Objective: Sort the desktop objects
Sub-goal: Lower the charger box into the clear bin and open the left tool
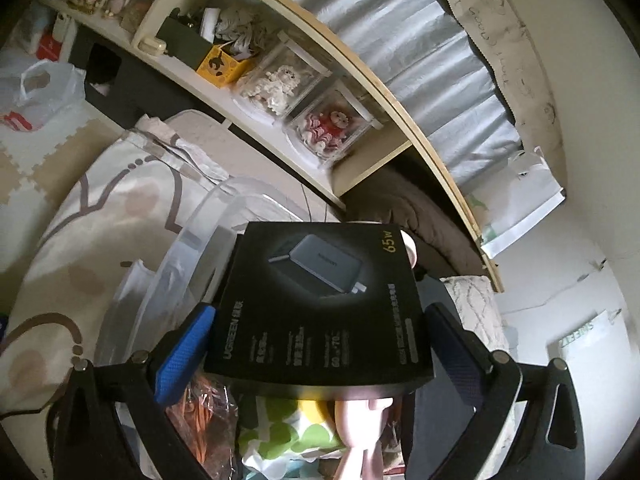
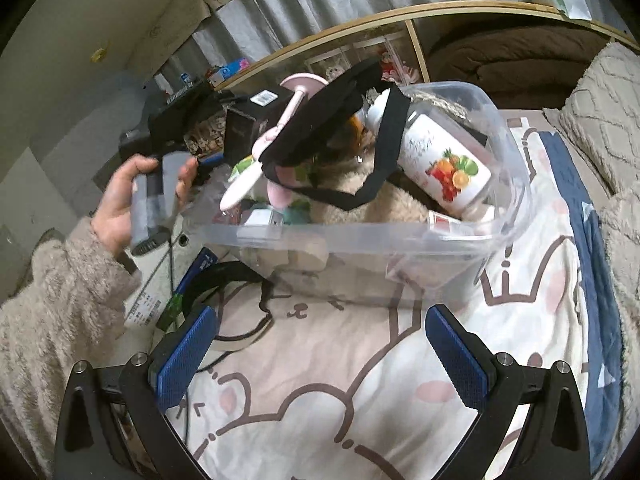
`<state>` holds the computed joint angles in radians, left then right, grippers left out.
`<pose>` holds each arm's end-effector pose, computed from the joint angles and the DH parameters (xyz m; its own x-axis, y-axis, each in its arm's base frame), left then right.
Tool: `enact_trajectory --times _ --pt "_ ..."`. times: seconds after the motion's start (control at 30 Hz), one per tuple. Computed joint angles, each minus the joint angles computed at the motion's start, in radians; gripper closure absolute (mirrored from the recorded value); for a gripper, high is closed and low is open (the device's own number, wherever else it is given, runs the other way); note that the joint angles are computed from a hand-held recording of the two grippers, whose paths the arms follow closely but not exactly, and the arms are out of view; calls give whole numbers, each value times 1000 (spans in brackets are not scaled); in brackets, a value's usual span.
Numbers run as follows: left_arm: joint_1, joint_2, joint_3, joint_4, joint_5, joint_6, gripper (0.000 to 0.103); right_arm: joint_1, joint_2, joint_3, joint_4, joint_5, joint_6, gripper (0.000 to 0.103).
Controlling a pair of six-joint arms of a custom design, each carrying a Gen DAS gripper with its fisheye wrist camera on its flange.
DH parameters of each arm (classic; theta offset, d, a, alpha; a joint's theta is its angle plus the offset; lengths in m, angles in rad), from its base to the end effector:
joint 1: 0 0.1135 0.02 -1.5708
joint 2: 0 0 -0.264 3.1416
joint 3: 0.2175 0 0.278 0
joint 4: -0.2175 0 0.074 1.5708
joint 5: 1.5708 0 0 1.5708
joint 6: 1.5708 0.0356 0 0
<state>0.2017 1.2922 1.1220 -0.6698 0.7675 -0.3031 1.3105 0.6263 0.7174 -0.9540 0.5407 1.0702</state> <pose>0.2906 0.0342 0.3063 -0.7888 -0.3805 -0.4827 0.0780 0.7170 -0.6927 0.0535 0.1295 0.2733 -0.7451 0.1250 -0.6552 -0.1847 0.9052 0.3828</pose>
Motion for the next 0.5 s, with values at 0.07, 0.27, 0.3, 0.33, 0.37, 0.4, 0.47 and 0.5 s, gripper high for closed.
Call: enact_trajectory --times 0.07,0.27,0.3,0.33,0.37,0.4,0.47,0.5 --pt "2 -19 8 -16 -20 37 0 20 16 -3 2 25 -2 0" --pt "-6 -83 48 -64 -64 125 0 19 -30 -61 77 7 -11 0" --pt "-16 -95 53 -70 -57 138 0 22 -34 -66 79 7 -10 0" --pt "-25 -102 56 -72 -46 147 0 26 -35 -70 79 11 -10 0" --pt "-42 -109 60 -76 -36 162 0 28 -37 -73 79 13 -9 0" --pt "-70 -115 65 -81 -52 177 0 30 -40 -77 81 13 -6 0" --pt "-136 -111 79 -98 -144 186 0 31 -60 -90 84 9 3 0" --pt "-168 -95 93 -120 -200 184 3 31 -63 -94 86 8 7 0"
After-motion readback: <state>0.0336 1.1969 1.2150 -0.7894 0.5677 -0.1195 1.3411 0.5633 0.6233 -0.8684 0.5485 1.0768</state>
